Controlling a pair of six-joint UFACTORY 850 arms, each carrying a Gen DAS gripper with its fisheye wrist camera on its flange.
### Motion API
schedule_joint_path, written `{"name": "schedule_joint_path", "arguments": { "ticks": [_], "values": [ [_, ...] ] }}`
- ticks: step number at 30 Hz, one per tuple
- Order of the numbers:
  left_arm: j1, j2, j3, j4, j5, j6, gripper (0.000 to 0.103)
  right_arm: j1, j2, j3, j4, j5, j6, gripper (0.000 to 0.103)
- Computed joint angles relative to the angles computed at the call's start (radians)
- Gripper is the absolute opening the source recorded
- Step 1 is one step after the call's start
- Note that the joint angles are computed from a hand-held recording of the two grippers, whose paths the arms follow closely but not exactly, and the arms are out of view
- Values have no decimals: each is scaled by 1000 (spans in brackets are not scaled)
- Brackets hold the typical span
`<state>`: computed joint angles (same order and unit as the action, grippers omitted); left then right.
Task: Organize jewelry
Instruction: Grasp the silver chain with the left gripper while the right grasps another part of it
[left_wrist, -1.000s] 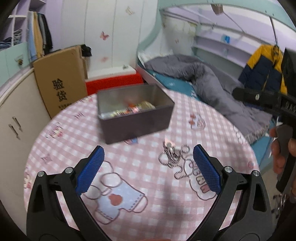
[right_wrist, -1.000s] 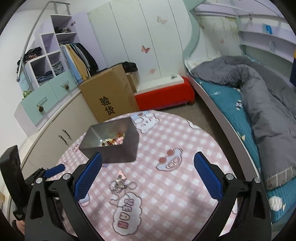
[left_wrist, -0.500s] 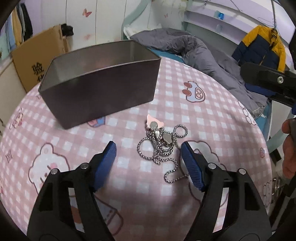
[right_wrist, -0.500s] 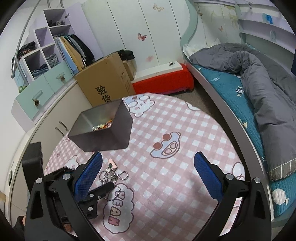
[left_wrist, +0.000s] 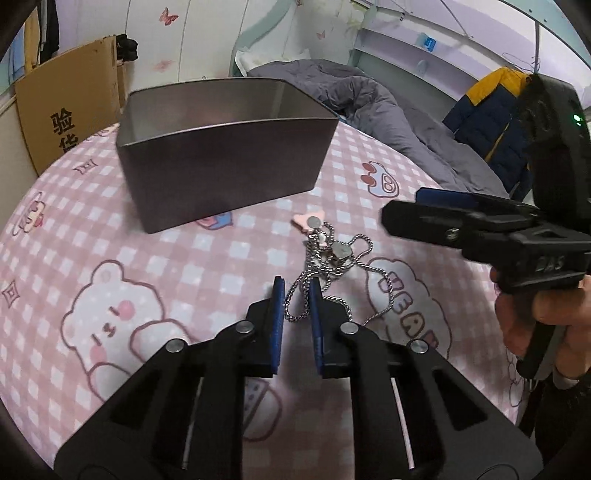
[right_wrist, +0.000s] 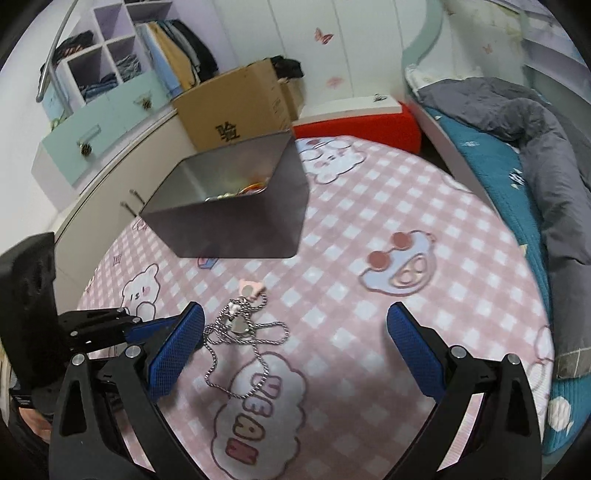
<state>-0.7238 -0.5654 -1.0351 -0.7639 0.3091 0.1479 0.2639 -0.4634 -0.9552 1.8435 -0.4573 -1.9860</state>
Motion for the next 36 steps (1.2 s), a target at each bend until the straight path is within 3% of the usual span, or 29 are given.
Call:
{"name": "schedule_joint_path", "arguments": {
  "ticks": [3, 5, 9, 11, 12, 13, 16, 18, 22, 25, 26, 27, 28, 29, 31, 34, 35, 36],
  "values": [
    [5, 11, 17, 47, 6, -43, 13, 16, -17, -19, -8, -10, 0, 92],
    [6, 16, 28, 66, 11, -64, 13, 32, -32, -44, -64, -6, 40, 81],
    [7, 28, 49, 93, 22, -101, 14, 81, -71, -95, -200, 62, 129, 47],
    [11, 29, 53, 124, 22, -138, 14, 98, -75, -93, -152, 94, 67, 39],
    [13, 33, 63, 148, 26, -167, 14, 105, -74, -92, -152, 107, 49, 25],
    [15, 35, 67, 167, 28, -188, 14, 109, -71, -90, -159, 109, 39, 20],
    [14, 40, 77, 186, 32, -211, 14, 105, -57, -69, -106, 102, -24, 19],
    [11, 41, 77, 165, 31, -189, 14, 75, -42, -50, -73, 41, -33, 4],
    [5, 34, 58, 110, 21, -120, 14, -20, -24, -26, -80, -149, 37, 4],
    [-2, 24, 30, 91, 13, -76, 18, -41, -17, -22, -89, -131, 49, 4],
    [-7, 20, 19, 68, 11, -41, 29, -45, -19, -25, -105, -126, 67, 5],
    [-10, 18, 13, 48, 13, -17, 57, -44, -19, -25, -112, -121, 76, 8],
    [-16, 16, 7, 11, 25, 20, 70, -44, -19, -25, -113, -111, 74, 10],
    [-21, 14, 1, -14, 41, 45, 75, -39, -18, -27, -119, -103, 78, 13],
    [-17, 6, -15, 16, 25, 31, 75, -30, -16, -25, -108, -95, 64, 20],
    [-11, -27, -62, -53, 1, 127, 72, -25, -17, -23, -96, -104, 57, 20],
    [-3, -42, -79, -24, -28, 107, 52, -25, -16, -22, -93, -105, 54, 20],
    [2, -51, -90, 9, -50, 83, 38, -24, -15, -22, -91, -105, 53, 22]
  ]
}}
